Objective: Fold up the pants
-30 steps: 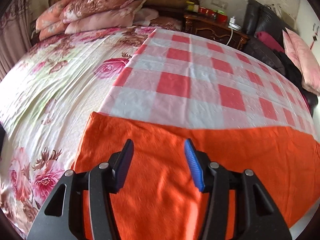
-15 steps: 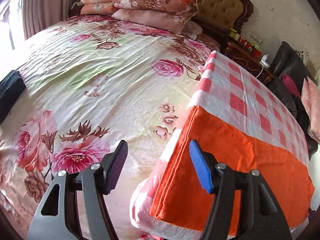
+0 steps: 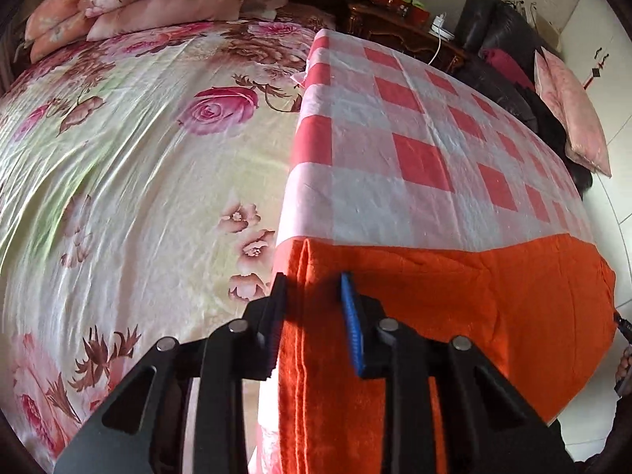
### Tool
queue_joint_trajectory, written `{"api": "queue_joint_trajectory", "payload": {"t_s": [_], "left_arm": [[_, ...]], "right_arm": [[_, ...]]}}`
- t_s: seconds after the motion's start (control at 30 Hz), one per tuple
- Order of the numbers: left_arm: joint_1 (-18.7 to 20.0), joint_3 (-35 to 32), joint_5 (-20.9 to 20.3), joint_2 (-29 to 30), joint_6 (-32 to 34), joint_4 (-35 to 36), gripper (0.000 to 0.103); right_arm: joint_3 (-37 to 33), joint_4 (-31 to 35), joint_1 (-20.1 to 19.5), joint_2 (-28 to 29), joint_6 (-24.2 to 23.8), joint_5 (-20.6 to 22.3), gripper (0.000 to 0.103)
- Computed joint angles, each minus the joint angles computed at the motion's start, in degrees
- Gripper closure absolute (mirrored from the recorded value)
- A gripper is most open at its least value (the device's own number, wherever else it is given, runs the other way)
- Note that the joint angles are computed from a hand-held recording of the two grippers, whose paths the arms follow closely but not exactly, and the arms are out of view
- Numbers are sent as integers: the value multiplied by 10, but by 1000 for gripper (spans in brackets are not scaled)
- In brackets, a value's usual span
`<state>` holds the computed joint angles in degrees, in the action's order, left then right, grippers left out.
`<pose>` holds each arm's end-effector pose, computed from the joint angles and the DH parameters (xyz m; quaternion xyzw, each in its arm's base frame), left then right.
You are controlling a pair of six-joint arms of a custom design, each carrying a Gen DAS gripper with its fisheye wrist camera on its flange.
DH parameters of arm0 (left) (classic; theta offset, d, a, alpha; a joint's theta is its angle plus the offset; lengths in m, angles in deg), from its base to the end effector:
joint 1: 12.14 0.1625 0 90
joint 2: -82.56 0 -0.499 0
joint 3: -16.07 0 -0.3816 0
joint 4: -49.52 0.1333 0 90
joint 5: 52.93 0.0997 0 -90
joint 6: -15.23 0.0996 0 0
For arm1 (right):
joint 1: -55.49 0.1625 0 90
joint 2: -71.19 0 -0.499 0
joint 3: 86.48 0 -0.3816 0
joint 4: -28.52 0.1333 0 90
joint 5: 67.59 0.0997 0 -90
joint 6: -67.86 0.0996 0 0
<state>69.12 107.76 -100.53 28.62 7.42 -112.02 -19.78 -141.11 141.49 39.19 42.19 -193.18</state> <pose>0.0888 -0.7413 0.3266 -0.0979 0.8929 -0.3179 0.3034 0.0148 -0.8678 0.2228 0.0507 -0.8862 0.2794 0.3662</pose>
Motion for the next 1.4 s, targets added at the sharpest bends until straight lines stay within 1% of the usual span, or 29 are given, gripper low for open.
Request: {"api": "queue_joint_trajectory", "payload": {"t_s": [0.03,0.07,0.1,0.17,0.23,0.3,0.33,0.37,0.4,0.47,0.57,0.67,0.7,0.77,0.8,0.83,0.87,0.93,0.97,1.0,1.03,1.07,1.1,1.13,1.2,1.23,1.27,1.33,1.4], "left_arm": [[3,0,-10,-4,-2,1,86],[8,2,-25,-10,-4,-1,90],[12,2,-31,-14,-4,-7,91],[16,-2,-21,-14,-1,-12,92],[23,-12,-21,-11,0,-19,92],[26,-20,-21,-8,-10,-13,80],[23,-12,-13,-13,-17,-23,69],[20,7,-10,-22,-21,-56,67],[16,33,-12,-35,-31,-91,67],[5,99,-10,-67,-65,-154,68],[-5,199,-39,-105,-116,-226,68],[-5,260,-75,-117,-158,-274,68],[-8,269,-75,-115,-162,-277,68],[-12,270,-64,-109,-164,-255,68],[-11,268,-62,-106,-169,-242,68],[-13,268,-54,-103,-173,-237,78],[-14,269,-55,-101,-167,-244,87],[-21,268,-39,-101,-151,-245,93],[-23,265,-33,-102,-148,-238,94],[-23,263,-32,-102,-146,-233,94],[-23,261,-32,-102,-147,-228,94],[-22,260,-33,-103,-151,-225,94],[-21,260,-35,-104,-155,-226,94],[-19,260,-36,-105,-157,-227,94],[-19,259,-35,-105,-159,-223,94],[-20,257,-33,-104,-161,-218,94],[-20,256,-31,-104,-163,-215,94],[-23,255,-25,-104,-164,-211,94],[-26,255,-17,-104,-164,-212,94]], "right_arm": [[-2,-1,2,2,0,-7,62],[-5,2,4,5,2,-11,63],[-7,6,5,6,5,-13,65],[-8,26,9,5,18,-4,66],[-9,31,13,9,15,-2,66],[-12,16,19,19,2,-17,65],[-15,3,21,25,-3,-30,61],[-19,-15,25,32,-11,-52,54],[-19,-29,27,36,-20,-64,54],[-12,-46,28,36,-35,-69,54],[-12,-67,29,41,-48,-78,52],[-21,-62,30,46,-39,-82,52],[-24,-60,30,47,-37,-82,52],[-28,-52,30,48,-32,-84,51],[-30,-49,31,47,-28,-83,48],[-27,-50,31,44,-21,-79,35],[-10,-62,28,30,-2,-54,23],[35,-80,18,-8,66,12,20],[60,-82,11,-32,114,42,20],[75,-87,5,-46,144,54,21],[84,-88,2,-56,172,46,25],[86,-73,0,-63,201,14,38],[86,-58,-2,-67,212,-13,42],[90,-59,-3,-69,211,-26,42],[89,-58,-2,-65,188,-72,42],[88,-43,-4,-65,175,-70,42],[89,-23,-6,-67,167,-49,42],[89,-18,-6,-64,144,-19,42],[80,-14,-4,-53,121,-28,45]]}}
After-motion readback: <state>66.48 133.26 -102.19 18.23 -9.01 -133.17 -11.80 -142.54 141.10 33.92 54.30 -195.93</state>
